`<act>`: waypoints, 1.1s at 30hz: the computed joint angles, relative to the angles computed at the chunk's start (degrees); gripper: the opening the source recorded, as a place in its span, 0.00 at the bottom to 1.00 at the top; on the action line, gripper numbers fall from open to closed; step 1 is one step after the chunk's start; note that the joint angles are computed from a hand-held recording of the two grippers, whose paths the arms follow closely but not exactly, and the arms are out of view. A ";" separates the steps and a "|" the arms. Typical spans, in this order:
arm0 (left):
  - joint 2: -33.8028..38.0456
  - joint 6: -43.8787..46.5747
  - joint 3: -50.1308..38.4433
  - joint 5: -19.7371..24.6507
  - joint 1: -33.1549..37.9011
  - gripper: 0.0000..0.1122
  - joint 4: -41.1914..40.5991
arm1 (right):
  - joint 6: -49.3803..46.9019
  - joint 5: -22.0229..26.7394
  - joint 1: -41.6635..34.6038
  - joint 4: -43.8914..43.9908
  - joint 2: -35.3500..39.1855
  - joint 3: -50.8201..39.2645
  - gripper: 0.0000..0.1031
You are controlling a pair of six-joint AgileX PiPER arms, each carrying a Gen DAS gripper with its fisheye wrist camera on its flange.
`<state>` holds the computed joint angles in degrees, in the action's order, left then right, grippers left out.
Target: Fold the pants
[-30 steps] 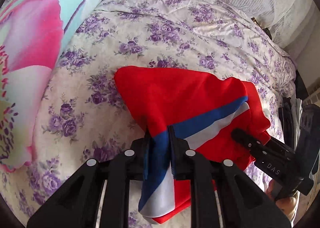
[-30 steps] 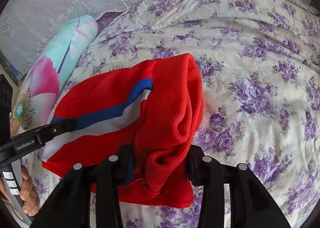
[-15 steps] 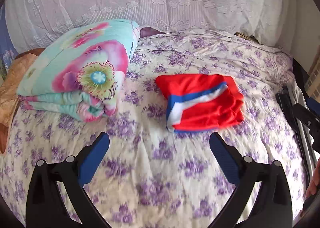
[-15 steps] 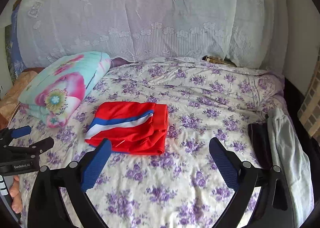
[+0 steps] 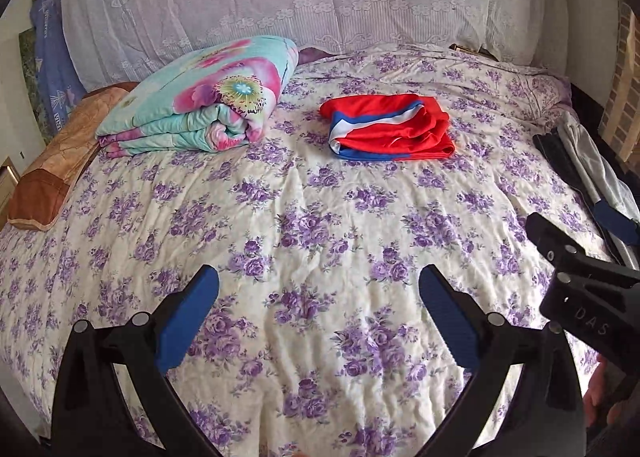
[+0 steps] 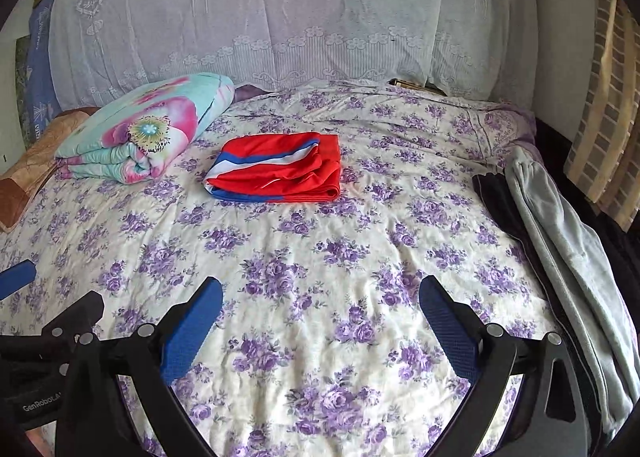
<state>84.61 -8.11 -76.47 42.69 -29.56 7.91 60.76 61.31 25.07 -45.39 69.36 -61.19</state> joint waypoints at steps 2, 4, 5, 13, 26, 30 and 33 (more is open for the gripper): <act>-1.25 -0.24 0.34 -0.70 -0.14 0.87 0.19 | 0.68 0.09 0.44 -0.16 -0.55 0.16 0.96; -2.22 -0.73 0.51 -1.08 -0.17 0.87 0.55 | 1.32 0.21 0.67 -0.54 -1.17 0.24 0.96; -2.55 -0.33 0.42 -1.12 -0.08 0.87 0.12 | 1.63 0.39 0.85 -0.67 -1.36 0.16 0.96; -3.19 0.33 -0.11 -0.31 -0.44 0.87 -0.86 | 1.36 -0.01 1.20 0.50 -1.87 -0.03 0.96; -3.44 0.76 -0.19 -0.01 -1.20 0.87 -0.94 | 0.12 -1.59 0.13 2.20 -2.14 0.35 0.96; -3.07 0.22 -0.78 0.68 -0.99 0.87 -1.01 | 0.61 -1.59 0.48 2.00 -1.98 0.33 0.96; -2.80 0.51 -0.94 0.82 -0.78 0.87 -1.39 | 0.74 -1.39 0.59 2.01 -2.00 0.28 0.96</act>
